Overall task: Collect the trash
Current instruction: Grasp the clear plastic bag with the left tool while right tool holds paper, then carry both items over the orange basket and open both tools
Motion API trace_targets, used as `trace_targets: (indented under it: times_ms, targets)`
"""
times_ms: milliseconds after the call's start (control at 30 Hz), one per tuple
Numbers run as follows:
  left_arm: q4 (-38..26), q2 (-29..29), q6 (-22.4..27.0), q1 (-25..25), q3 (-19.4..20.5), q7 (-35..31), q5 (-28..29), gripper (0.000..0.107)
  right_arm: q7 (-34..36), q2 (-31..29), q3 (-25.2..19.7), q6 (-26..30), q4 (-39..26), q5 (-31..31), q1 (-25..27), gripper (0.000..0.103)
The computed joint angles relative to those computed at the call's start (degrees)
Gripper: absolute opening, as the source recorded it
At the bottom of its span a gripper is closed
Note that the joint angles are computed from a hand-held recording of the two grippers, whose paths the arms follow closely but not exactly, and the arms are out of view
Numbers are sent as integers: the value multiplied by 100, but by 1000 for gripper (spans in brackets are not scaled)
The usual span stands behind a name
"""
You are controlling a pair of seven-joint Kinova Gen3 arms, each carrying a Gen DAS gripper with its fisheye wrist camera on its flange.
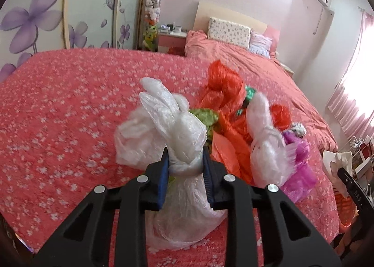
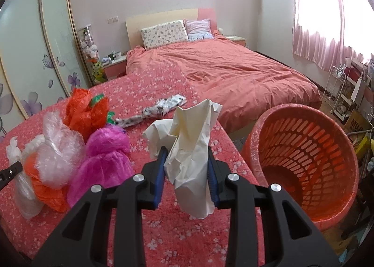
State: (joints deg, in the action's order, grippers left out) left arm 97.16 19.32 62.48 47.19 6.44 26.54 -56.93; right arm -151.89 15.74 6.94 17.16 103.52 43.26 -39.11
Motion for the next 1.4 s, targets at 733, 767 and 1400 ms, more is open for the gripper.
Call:
trace_targets:
  times_ms: [733, 767, 1400]
  targets:
    - [-1398, 365, 10, 427, -32, -1062, -434, 27, -1352, -1011, -507, -66, 686, 1670, 827, 32]
    - [-1513, 438, -74, 449, -62, -1166, -437, 27, -1389, -1024, -548, -77, 705, 1709, 912, 32]
    - [-3687, 2047, -2123, 229, -178, -4013, 854, 27, -2201, -1073, -496, -418, 1000, 2449, 2063, 32]
